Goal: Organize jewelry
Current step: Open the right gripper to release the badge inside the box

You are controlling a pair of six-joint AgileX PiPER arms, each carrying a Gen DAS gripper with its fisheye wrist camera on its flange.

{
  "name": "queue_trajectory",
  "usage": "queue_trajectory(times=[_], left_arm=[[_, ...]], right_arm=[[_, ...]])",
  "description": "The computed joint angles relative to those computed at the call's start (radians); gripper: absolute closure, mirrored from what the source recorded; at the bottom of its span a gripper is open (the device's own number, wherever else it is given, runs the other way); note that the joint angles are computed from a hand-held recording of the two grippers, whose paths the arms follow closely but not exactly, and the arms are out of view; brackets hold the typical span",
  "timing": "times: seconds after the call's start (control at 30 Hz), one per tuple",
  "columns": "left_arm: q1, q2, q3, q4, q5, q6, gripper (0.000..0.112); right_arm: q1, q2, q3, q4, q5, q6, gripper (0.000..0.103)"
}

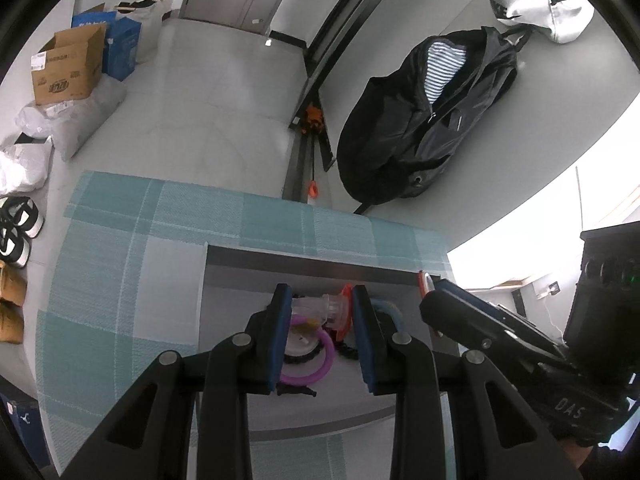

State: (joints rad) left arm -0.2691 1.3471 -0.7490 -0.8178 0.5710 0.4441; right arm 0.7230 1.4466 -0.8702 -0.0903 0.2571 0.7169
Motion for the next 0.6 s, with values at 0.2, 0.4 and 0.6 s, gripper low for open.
queue_trajectory(times=[0.2, 0.4, 0.6], left_arm=[[-0.013, 0.008, -0.014, 0.032, 0.01, -0.045, 0.086], [-0.017, -0.012, -0.007, 0.076, 0.003, -0.098, 0.06], [-0.032, -0.063, 0.014, 0.152, -0.026, -0.173, 0.06]], right_arm=[[-0.005, 0.001, 0.006, 0.02, -0.006, -0.013, 0.06], [-0.013, -0.005, 0.006, -0.018, 0.013, 0.026, 0.059], [0.01, -0.045, 0.035, -0.189, 0.016, 0.202, 0.059]])
